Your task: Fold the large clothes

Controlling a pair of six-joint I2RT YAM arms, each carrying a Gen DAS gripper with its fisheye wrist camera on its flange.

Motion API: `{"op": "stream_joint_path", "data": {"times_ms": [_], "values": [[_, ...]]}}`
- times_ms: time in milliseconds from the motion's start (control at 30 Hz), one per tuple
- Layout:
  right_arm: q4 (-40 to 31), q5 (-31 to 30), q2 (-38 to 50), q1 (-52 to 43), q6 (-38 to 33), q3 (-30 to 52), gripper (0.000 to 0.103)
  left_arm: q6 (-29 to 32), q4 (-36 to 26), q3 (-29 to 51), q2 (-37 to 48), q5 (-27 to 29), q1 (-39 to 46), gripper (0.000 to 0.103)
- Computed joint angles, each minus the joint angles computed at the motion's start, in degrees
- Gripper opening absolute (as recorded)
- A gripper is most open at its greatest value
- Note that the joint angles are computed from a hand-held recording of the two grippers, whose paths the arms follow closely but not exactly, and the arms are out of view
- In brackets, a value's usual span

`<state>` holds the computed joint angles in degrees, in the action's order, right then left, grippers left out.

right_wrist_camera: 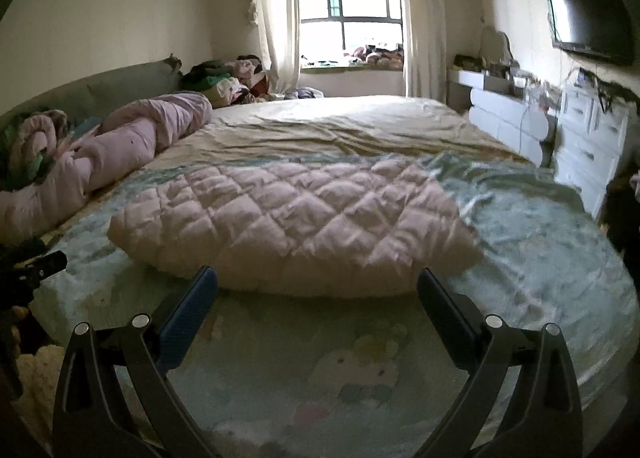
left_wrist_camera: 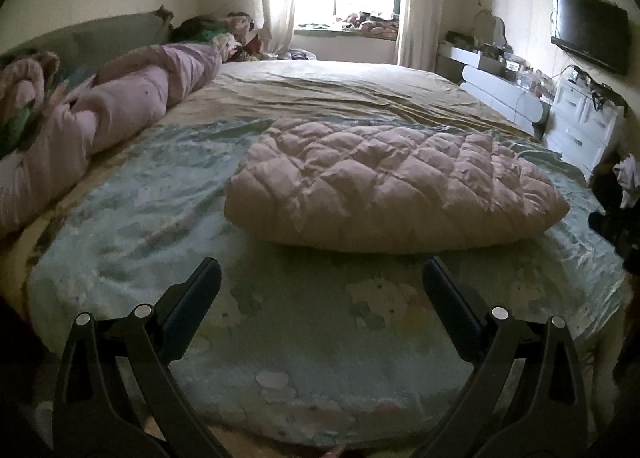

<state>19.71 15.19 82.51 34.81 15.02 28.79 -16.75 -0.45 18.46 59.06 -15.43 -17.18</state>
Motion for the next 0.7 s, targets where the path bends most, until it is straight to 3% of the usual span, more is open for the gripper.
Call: {"op": "stream_joint_path", "data": {"times_ms": [200, 700], "values": [[0.76, 0.79, 2.92, 3.36, 3.54, -1.95, 0.099, -2.1, -0.57, -2.91, -1.34, -2.72, -3.1, 0.095], [3.05, 1.24, 2.14, 5.73, 4.71, -3.75, 0.099, -5.45, -2.13, -3.82, -3.9, -7.27, -8.69, 0.095]]}}
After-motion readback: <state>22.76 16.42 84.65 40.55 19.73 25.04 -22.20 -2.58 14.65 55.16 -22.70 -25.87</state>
